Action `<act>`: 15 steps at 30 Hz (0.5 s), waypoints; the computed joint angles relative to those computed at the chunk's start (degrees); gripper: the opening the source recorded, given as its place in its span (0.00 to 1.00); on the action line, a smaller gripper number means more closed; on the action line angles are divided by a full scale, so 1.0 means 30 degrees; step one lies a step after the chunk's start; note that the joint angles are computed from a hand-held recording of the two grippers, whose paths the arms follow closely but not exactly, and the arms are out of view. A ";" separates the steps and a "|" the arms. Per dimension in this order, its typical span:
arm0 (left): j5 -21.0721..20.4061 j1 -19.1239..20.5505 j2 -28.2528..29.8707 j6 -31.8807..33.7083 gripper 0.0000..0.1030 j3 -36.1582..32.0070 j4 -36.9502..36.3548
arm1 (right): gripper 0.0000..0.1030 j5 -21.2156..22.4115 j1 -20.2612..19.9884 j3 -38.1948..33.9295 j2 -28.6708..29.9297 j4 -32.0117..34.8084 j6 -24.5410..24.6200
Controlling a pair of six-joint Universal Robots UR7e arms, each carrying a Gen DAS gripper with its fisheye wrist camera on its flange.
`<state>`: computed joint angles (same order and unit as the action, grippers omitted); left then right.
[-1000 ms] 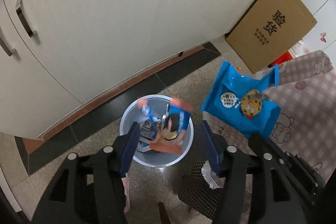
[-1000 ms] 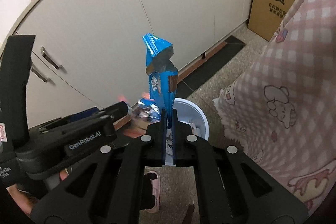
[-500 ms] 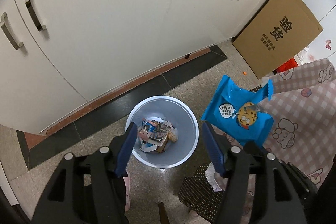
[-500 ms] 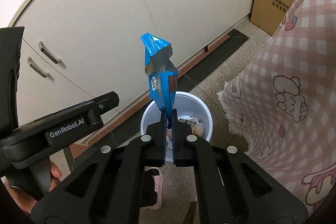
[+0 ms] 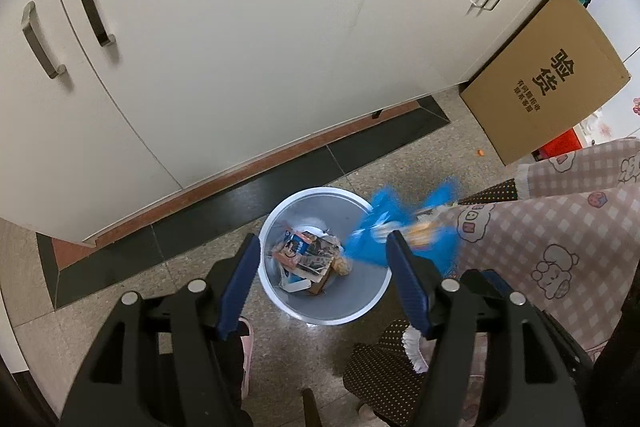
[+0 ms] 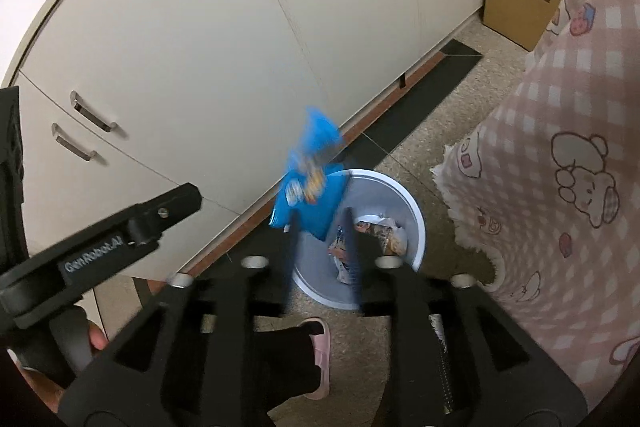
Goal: Collect trash
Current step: 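Carry both wrappers to the wastebasket and open both tools to drop them, then move both tools back over the table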
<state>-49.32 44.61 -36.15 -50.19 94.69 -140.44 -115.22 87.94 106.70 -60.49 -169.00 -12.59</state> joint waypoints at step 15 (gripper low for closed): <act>0.0465 -0.1533 -0.0590 0.0307 0.62 0.0238 -0.0385 | 0.46 -0.0498 0.1149 0.1381 -0.2053 -0.2550 -0.1333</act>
